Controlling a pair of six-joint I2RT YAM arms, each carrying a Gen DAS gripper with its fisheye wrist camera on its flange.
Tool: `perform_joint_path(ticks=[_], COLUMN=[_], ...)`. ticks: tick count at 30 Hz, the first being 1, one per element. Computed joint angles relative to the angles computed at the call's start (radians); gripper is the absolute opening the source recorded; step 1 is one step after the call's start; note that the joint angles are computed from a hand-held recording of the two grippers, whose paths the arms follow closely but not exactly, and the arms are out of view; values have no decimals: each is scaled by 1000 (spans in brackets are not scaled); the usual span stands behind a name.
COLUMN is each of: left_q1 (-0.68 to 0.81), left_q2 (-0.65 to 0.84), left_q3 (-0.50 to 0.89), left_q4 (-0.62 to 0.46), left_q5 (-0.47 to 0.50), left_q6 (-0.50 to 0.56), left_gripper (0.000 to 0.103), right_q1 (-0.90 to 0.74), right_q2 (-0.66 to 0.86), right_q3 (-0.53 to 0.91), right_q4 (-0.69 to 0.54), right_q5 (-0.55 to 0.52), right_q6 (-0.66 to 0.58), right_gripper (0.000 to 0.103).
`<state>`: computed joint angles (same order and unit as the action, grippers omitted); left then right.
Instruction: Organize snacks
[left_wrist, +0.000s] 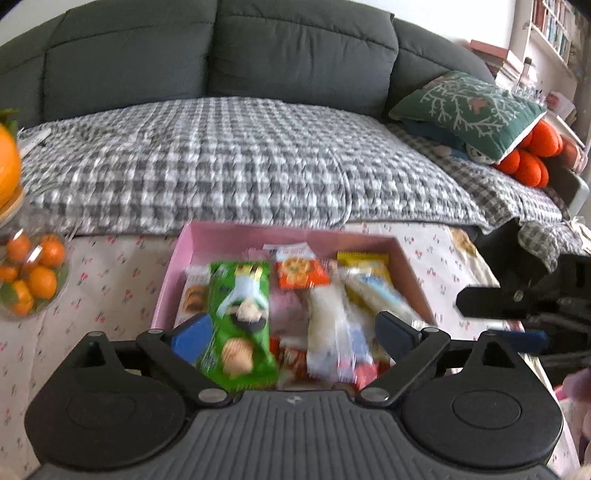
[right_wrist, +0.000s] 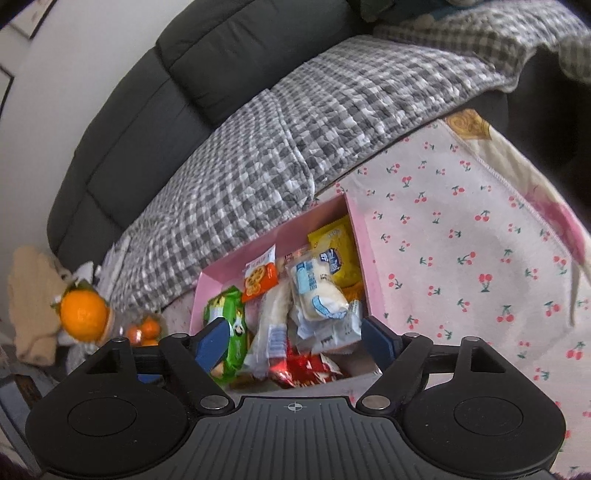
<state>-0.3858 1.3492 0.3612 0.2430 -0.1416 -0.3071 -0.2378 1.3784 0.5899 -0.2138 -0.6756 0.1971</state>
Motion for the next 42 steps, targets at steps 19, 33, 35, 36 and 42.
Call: perform_joint_path(ticks=[19, 33, 35, 36, 42], left_q1=[-156, -313, -323, -324, -322], left_q2=[-434, -696, -722, -735, -735], left_q3=[-123, -197, -197, -198, -193], left_q4=[-453, -743, -780, -797, -839], left_q5=[-172, -288, -303, -305, -321], left_q6=[-181, -324, -346, -353, -395], left_gripper=[102, 102, 102, 102, 102], right_q1=[41, 84, 99, 111, 213], right_q2=[-348, -691, -729, -742, -836], right_q3=[-84, -221, -237, -242, -261], right_q4=[-352, -492, -506, -511, -541], right_q5=[93, 281, 309, 320, 390], right_q6=[-270, -371, -373, -369, -314], right_gripper=[85, 86, 86, 86, 86])
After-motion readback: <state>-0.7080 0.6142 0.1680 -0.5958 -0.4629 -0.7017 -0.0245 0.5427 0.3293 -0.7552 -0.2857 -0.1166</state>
